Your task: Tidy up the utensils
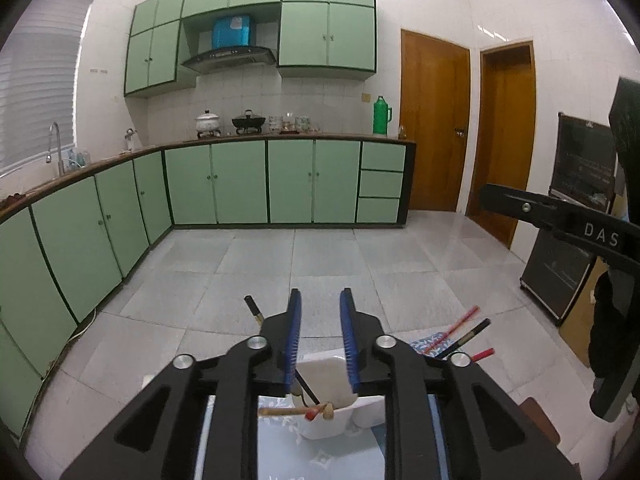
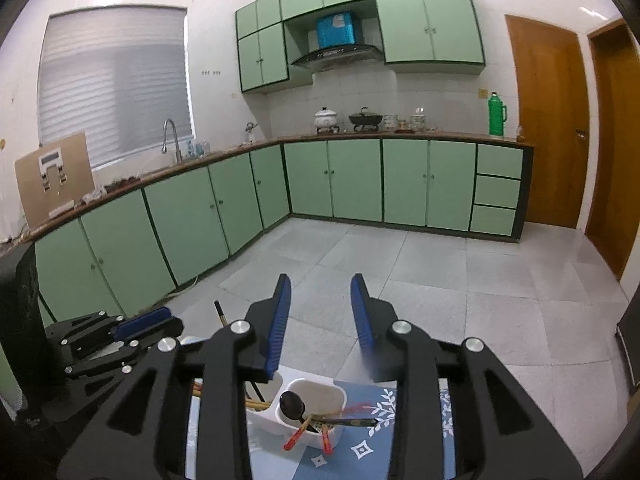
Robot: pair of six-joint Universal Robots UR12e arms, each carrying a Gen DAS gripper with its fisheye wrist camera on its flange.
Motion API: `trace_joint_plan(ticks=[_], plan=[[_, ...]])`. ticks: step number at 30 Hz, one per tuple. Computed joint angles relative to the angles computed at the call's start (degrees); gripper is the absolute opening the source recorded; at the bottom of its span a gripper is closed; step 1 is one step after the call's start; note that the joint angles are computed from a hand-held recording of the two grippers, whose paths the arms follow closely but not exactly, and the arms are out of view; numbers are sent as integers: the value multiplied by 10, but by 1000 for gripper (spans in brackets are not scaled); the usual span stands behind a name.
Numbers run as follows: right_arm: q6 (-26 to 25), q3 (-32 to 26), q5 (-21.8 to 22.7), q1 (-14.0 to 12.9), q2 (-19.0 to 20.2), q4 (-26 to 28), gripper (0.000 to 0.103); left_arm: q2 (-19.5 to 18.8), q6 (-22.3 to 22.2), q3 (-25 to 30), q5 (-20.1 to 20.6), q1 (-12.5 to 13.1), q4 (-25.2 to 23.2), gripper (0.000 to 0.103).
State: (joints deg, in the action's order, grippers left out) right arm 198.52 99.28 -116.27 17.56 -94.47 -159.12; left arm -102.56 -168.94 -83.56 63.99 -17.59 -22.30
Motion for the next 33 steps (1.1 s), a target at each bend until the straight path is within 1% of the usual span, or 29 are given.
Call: trace_joint_plan(ticks=[1,2,3,4,5,6,7,8,10,12,13,15,18,20,23,26,29,33], plan=[[3,3,-6,2,-3,-3,37,6,-5,-7,-3,3,5,27],[7,7,-16,6,-8,-6,42,12,-9,-13,-3,5,9,33],[9,11,-22,9,-12,-7,44,17,-12,-20,-4,7,13,38],[15,16,-33,14,-17,-7,50,26,-15,-31,-7,10,22,41],[25,20,-46,21,-21,-1,61,34,-17,-41,-8,13,27,47],[33,24,-60,27,-26,4,68,43,-19,-53,-9,16,34,54],[42,31,-78,36,-30,6,78,48,-20,-60,-10,17,37,58],[48,38,-95,44,-35,5,85,56,-19,-70,-13,20,42,61],[65,51,-121,59,-44,16,90,73,-19,-93,-21,26,47,64],[87,65,-139,75,-54,31,91,90,-18,-115,-27,32,47,69],[93,71,-139,79,-59,35,93,97,-15,-124,-28,35,45,70],[121,83,-150,93,-67,53,94,111,-10,-141,-23,37,42,76],[156,98,-148,112,-79,72,96,135,-7,-170,-22,42,33,81],[170,103,-151,123,-83,84,97,145,-5,-182,-22,44,29,85],[188,108,-159,149,-83,101,97,163,1,-201,-24,45,18,89],[205,110,-165,174,-80,130,97,179,10,-219,-15,42,13,90],[227,110,-170,192,-77,153,97,192,5,-232,-21,44,3,92],[244,115,-151,206,-78,153,97,207,11,-245,-19,47,-2,93]])
